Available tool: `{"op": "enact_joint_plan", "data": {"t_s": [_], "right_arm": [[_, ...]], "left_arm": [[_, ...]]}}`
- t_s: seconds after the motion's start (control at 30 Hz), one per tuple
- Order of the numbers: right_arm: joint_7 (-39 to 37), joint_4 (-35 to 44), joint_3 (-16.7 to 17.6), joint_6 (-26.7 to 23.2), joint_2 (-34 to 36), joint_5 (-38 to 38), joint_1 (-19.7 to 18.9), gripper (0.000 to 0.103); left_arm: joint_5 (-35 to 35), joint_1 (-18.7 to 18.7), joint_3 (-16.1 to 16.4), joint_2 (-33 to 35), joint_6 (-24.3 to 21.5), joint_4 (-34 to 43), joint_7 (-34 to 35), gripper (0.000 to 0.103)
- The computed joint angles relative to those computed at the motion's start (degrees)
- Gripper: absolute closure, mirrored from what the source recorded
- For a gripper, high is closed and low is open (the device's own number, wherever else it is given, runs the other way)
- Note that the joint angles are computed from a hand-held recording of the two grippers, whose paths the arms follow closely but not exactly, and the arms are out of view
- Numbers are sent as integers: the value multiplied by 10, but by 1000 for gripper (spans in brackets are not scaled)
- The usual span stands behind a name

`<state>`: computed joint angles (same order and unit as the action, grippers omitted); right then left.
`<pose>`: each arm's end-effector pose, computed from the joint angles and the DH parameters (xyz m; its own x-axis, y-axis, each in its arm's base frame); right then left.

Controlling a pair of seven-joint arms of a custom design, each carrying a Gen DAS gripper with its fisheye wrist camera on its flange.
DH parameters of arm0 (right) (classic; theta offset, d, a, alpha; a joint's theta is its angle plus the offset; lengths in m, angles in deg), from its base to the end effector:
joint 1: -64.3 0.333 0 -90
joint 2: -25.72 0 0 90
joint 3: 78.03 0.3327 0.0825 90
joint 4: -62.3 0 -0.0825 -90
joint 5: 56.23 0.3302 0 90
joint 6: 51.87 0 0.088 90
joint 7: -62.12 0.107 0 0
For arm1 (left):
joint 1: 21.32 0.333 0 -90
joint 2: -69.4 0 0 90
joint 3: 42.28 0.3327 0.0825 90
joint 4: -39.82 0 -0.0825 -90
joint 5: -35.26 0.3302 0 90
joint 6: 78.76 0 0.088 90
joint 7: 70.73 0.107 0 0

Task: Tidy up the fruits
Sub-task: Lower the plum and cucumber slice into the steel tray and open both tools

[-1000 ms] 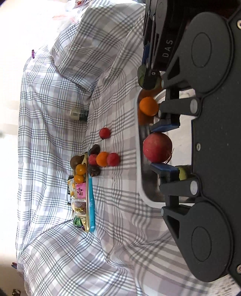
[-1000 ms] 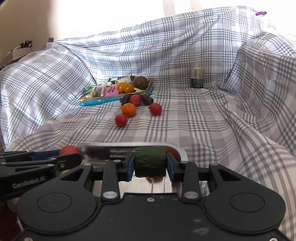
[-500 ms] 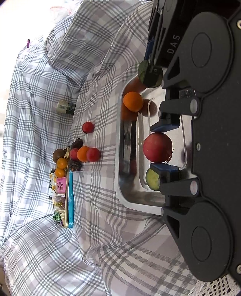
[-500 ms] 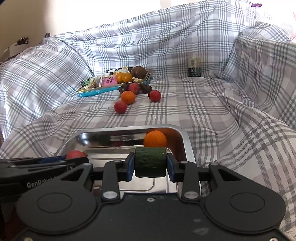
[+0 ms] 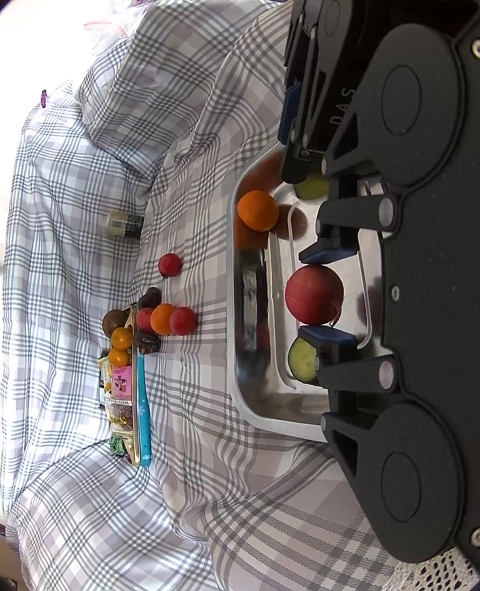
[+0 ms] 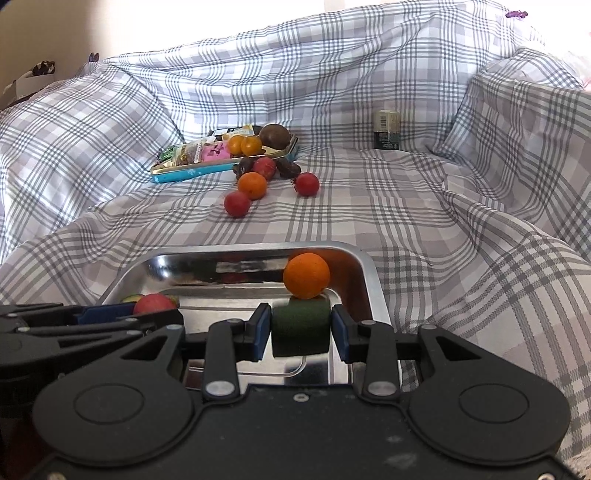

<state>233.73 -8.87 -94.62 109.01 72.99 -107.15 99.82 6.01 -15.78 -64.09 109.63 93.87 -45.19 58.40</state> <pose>0.6714 0.3543 0.3851 -0.1120 -0.9889 -0.0974 -0.5388 0.1428 -0.8302 0.7220 -0.0889 0.4105 -0.3499 -0.9258 0.1430 -0.6095 0.1090 -0.7852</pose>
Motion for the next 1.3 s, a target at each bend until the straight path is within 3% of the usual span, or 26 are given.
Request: {"op": "enact_joint_plan", "data": {"t_s": [0.23, 0.5, 1.3], "right_arm": [[11, -1, -7, 5, 1, -8, 5, 65], [83, -8, -38, 19, -2, -55, 22, 65], [118, 13, -17, -24, 5, -111, 15, 65]], "left_arm": [[8, -6, 7, -1, -9, -1, 5, 58], [-29, 43, -65, 6, 27, -12, 58, 58], [-60, 38, -55, 16, 8, 11, 54, 58]]}}
